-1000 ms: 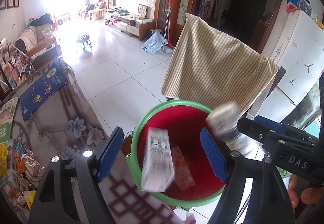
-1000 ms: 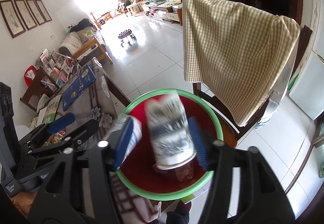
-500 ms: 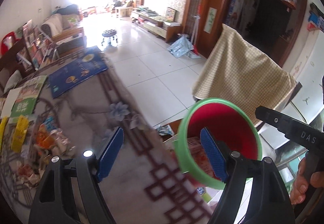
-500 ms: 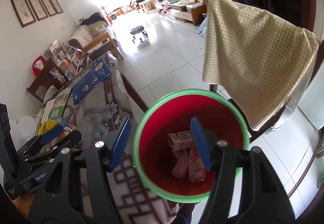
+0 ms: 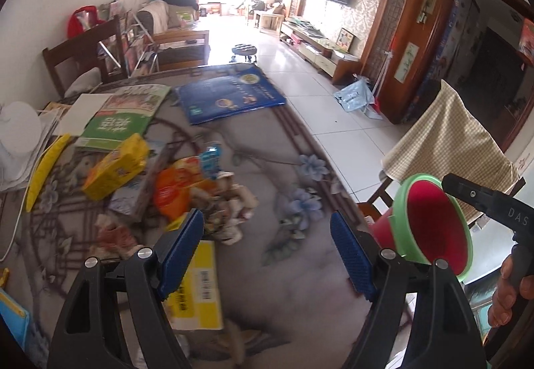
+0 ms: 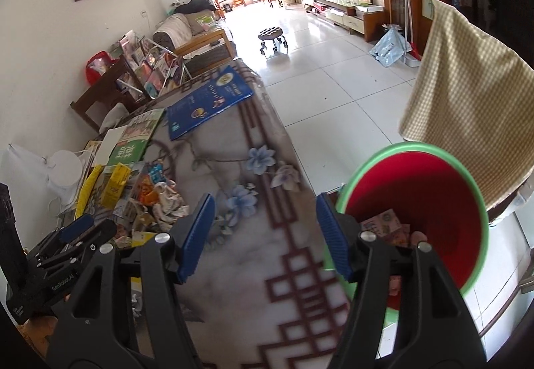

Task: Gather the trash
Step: 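Move the right tool to the yellow medicine box and grasp it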

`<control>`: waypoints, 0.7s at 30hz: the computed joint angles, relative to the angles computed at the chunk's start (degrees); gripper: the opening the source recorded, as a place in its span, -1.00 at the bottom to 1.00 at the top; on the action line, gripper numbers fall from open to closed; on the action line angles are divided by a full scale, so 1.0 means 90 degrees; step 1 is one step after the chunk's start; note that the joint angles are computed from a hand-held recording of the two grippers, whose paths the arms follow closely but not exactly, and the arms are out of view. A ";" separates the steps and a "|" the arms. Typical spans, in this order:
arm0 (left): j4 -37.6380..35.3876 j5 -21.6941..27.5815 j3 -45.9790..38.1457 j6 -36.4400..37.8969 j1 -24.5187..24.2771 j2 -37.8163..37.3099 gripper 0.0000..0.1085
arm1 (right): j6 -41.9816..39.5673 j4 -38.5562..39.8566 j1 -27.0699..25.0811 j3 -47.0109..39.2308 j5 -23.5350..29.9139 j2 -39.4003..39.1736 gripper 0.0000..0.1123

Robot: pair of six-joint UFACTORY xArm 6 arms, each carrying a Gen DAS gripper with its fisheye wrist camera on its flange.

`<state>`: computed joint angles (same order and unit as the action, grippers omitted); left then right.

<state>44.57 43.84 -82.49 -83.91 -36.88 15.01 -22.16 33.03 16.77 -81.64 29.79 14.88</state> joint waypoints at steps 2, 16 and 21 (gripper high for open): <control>0.0105 -0.0107 0.0530 -0.0103 0.0090 -0.0407 0.38 | 0.0199 -0.0168 0.0154 0.0067 -0.0051 -0.0054 0.09; 0.0123 -0.1072 0.3168 0.0072 0.0977 -0.2428 0.38 | 0.2334 -0.1720 0.1376 0.0709 -0.0618 -0.0375 0.14; 0.0144 -0.1284 0.3801 0.0091 0.1280 -0.2980 0.38 | 0.2961 -0.2209 0.1610 0.0796 -0.0654 -0.0399 0.14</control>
<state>45.87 32.28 -48.29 -83.09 -25.36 -11.81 4.48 13.15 31.25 -74.47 23.90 11.29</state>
